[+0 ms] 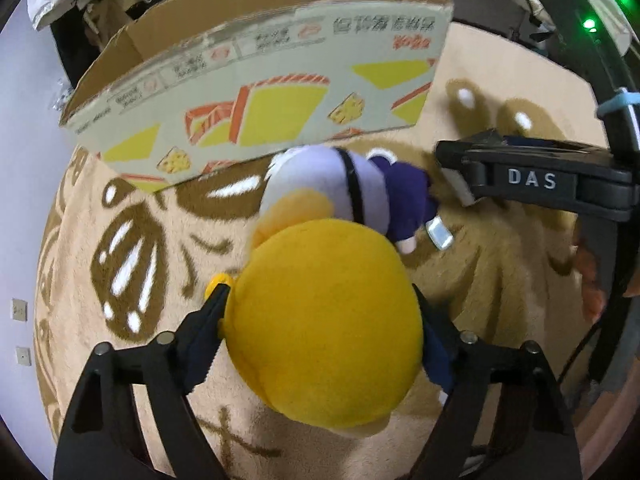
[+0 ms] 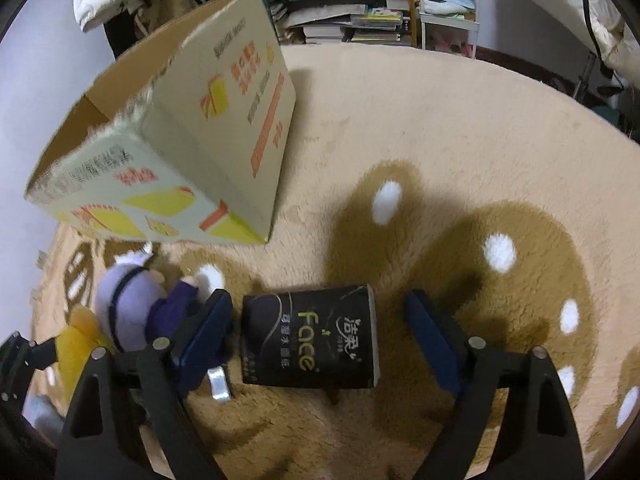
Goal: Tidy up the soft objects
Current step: 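Grasp the yellow duck with the left tool while the right tool grasps the black Face pack, then carry the duck and black pack into the box and open both tools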
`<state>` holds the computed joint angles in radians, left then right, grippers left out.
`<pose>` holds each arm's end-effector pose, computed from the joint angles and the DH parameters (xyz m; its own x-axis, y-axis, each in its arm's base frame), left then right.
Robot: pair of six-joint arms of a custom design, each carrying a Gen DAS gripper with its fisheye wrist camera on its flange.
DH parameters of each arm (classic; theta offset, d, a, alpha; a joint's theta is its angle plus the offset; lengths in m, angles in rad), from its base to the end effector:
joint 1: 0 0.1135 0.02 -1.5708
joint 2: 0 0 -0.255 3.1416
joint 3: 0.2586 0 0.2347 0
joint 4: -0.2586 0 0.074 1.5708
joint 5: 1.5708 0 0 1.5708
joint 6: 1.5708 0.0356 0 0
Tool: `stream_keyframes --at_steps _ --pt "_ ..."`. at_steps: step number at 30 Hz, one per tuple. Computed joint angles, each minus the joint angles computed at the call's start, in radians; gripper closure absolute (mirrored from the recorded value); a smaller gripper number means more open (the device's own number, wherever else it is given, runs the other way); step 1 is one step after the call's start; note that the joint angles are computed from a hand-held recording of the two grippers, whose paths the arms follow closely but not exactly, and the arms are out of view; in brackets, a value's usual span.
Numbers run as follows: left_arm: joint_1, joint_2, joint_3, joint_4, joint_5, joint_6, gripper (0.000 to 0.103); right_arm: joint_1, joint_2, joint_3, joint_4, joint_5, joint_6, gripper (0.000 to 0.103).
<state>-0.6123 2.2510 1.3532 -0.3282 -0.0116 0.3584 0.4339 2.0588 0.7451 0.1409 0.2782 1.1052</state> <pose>0.3323 -0.2329 0.0686 -0.5207 0.7944 -0.3127 0.8054 0.5786 0.1288 0.2738 0.1161 0.0348 -0.6504 0.6456 -0.4002 0.6093 0.7581 0.2327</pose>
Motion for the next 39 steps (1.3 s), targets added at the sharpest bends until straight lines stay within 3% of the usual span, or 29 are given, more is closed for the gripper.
stream_keyframes --at_steps 3,4,12,17,27,39 --pt "0.006 -0.019 -0.025 0.017 0.016 0.006 0.024 0.011 0.005 0.03 -0.062 0.006 0.004 0.026" --pt "0.009 -0.024 -0.03 0.017 0.022 0.006 0.026 0.013 -0.001 0.03 -0.074 0.011 0.011 0.033" --pt "0.06 -0.084 -0.056 0.031 0.049 -0.018 0.029 0.029 -0.099 -0.072 0.019 0.014 0.043 0.034" --pt "0.105 -0.153 -0.098 0.093 0.068 -0.037 0.029 0.086 -0.199 -0.096 -0.005 0.094 0.041 0.034" --pt "0.187 -0.303 -0.185 0.292 0.148 -0.107 0.029 0.229 -0.385 -0.036 -0.127 0.355 -0.011 0.034" --pt "0.209 -0.299 -0.126 0.434 0.17 -0.119 0.029 0.224 -0.443 0.023 -0.135 0.478 -0.139 0.034"
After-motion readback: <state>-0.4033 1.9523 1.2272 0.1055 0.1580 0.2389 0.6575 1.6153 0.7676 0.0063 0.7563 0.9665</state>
